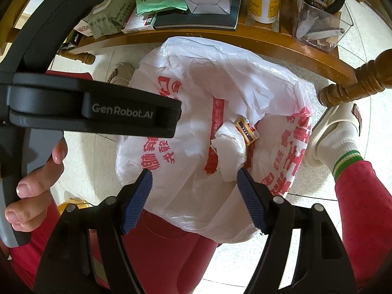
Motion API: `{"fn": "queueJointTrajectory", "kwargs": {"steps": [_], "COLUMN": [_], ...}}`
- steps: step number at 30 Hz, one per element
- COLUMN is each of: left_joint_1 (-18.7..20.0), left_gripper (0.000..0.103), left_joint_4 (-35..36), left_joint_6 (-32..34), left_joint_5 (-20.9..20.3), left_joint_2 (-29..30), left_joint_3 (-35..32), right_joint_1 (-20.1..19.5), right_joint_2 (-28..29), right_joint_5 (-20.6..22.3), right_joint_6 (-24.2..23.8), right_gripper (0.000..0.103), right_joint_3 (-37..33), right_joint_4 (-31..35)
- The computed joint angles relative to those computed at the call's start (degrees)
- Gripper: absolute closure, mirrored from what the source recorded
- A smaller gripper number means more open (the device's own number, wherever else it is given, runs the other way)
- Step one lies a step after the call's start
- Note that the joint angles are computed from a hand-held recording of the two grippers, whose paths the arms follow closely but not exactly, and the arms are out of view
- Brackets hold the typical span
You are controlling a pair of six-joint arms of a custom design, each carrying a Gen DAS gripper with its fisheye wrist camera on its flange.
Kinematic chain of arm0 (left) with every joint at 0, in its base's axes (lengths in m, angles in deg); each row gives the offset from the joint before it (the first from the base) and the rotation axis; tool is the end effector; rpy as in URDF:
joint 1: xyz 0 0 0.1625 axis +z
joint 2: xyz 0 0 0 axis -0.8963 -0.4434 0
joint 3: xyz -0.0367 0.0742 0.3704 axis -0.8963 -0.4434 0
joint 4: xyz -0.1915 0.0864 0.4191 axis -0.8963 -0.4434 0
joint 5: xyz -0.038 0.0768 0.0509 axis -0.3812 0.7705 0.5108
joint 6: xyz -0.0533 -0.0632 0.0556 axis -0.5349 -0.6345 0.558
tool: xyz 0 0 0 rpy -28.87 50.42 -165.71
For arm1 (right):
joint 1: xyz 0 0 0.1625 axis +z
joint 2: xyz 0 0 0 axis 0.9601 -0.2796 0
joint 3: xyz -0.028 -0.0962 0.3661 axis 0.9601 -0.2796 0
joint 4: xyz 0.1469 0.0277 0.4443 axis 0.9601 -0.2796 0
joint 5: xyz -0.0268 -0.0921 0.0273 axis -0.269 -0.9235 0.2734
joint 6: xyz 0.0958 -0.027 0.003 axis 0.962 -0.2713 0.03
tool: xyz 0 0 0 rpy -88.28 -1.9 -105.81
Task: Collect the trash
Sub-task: 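Raise both tools back toward the remaining boxes on the table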
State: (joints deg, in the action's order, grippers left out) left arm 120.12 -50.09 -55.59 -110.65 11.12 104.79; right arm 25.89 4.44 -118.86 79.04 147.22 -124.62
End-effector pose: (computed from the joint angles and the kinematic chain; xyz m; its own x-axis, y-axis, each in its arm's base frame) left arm -0.1296 -0.4977 0.0468 -0.8097 0.0953 -0.5791 -0.0792 0.9600 0.2687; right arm 0.1672 -0.4578 0.0545 -0.8705 -0.1850 0.4561 -0.1188 0.9782 0.1701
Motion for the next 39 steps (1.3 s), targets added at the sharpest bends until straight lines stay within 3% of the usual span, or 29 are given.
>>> {"fn": "queueJointTrajectory", "kwargs": {"steps": [7, 13, 17, 22, 24, 28, 34, 39], "left_joint_1": [-2.6, -8.2, -13.6, -19.4, -22.3, -25.1, -25.5, -25.0], "left_gripper": [0.019, 0.019, 0.019, 0.012, 0.009, 0.008, 0.008, 0.008], "left_joint_4": [2.6, 7.2, 12.2, 17.8, 20.1, 22.4, 30.9, 33.5], "left_joint_6": [-1.3, -2.9, -3.8, -3.9, -1.6, 10.5, 18.4, 24.5], "left_joint_5": [1.3, 1.8, 3.1, 7.6, 11.8, 14.7, 15.3, 17.5], "left_joint_2": [-4.4, -13.8, -22.4, -27.2, -26.9, -23.2, -12.9, -8.0], "left_joint_3": [1.9, 5.3, 5.6, -1.7, -6.8, -16.8, -34.1, -42.0], "right_joint_1": [2.6, 7.8, 14.0, 21.8, 23.5, 26.1, 28.8, 29.6], "right_joint_2": [-2.9, -11.5, -18.3, -21.4, -21.8, -21.0, -16.7, -11.8], "right_joint_5": [-1.1, -1.3, -4.4, -10.6, -10.9, -10.0, -11.6, -13.0], "right_joint_6": [0.6, 1.2, -0.9, -5.6, -7.4, -10.6, -13.9, -17.6], "right_gripper": [0.033, 0.029, 0.019, 0.009, 0.007, 0.007, 0.007, 0.007], "right_joint_3": [1.2, 4.4, 4.0, -2.1, -4.9, -13.0, -24.0, -31.5], "right_joint_4": [-0.8, -1.4, -2.1, -4.2, -4.3, -1.9, 0.6, 0.3]}}
